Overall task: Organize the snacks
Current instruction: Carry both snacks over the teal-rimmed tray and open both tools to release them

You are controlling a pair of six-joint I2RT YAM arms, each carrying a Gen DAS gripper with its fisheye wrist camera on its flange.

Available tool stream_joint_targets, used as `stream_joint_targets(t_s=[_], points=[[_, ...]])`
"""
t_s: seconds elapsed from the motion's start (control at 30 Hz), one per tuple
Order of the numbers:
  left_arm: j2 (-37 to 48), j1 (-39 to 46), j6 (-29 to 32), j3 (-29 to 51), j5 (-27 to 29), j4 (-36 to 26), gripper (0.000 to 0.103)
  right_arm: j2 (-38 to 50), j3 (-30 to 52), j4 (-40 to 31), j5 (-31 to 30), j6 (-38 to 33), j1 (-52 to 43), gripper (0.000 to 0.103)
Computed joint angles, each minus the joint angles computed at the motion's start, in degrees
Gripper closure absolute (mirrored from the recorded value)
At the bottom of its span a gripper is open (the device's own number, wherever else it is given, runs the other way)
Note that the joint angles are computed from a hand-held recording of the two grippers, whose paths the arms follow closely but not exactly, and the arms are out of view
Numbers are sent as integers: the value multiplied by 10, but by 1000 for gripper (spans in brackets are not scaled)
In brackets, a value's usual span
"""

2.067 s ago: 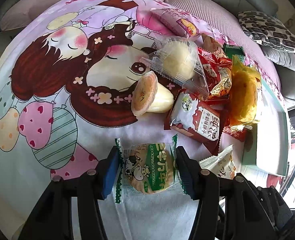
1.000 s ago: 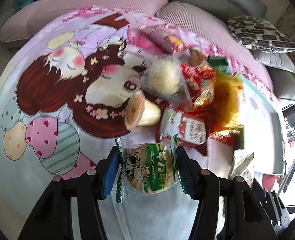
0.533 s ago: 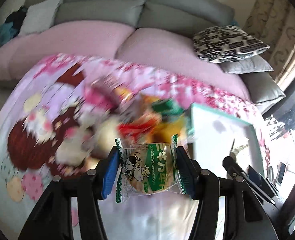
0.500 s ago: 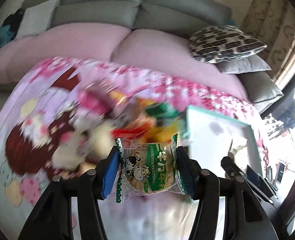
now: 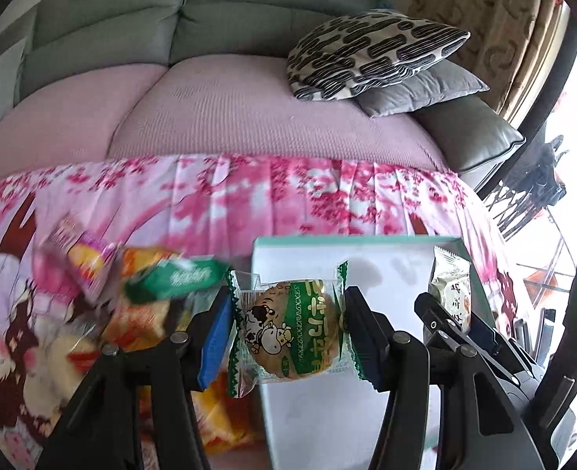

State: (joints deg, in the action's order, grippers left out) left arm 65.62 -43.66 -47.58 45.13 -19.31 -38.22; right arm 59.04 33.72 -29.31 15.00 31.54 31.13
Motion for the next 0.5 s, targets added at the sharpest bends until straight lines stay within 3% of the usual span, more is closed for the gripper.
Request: stream_joint_targets(t_s=[0.5], points=[[121, 7, 43, -3, 8, 127, 45, 113, 22, 68, -21, -54, -91, 49]])
